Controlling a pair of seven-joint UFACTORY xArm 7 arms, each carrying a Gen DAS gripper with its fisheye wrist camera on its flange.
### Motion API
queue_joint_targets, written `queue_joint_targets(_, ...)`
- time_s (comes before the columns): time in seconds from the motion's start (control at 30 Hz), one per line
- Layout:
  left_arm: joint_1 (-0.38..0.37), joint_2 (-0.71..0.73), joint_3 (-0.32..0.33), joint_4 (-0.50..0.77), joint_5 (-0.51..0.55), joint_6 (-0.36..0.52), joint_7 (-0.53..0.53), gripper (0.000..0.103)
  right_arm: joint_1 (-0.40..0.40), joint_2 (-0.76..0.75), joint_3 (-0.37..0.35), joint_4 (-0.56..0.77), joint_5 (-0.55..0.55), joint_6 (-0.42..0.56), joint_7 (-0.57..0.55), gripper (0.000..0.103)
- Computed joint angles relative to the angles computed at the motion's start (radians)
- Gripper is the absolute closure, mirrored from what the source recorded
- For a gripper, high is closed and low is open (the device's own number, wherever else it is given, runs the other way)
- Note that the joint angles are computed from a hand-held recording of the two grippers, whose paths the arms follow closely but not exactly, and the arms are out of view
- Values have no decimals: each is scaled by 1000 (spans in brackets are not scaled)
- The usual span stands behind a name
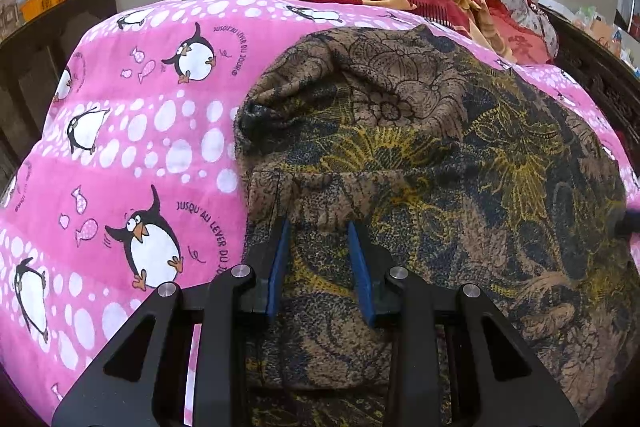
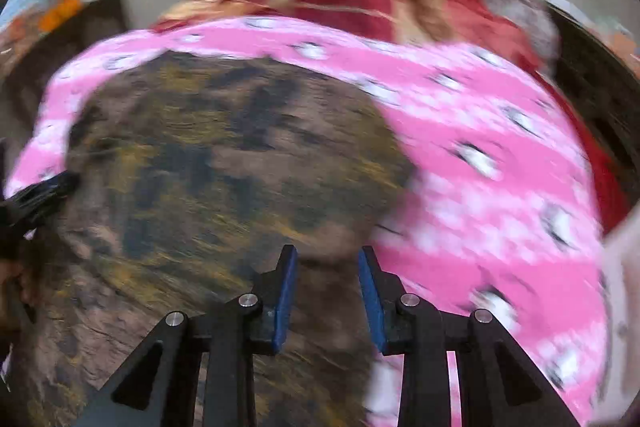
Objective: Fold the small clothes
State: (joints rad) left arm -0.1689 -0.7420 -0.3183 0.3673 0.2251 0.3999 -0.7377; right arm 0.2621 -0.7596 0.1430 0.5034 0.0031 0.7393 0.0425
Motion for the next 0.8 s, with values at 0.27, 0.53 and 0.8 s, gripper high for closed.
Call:
queue_joint_targets(0.27, 1, -4, 0, -4, 3, 5, 8, 73, -196, -60, 8, -19, -153, 202, 107, 74)
queue_joint_targets(0.53, 8, 15, -8, 10, 18, 9, 0, 72, 98, -115, -142, -18, 159, -38, -27, 75)
queue_joint_targets(0.8, 7, 19, -5, 10, 20, 6, -4, 72, -149, -124, -66, -111, 110, -26, 129, 103)
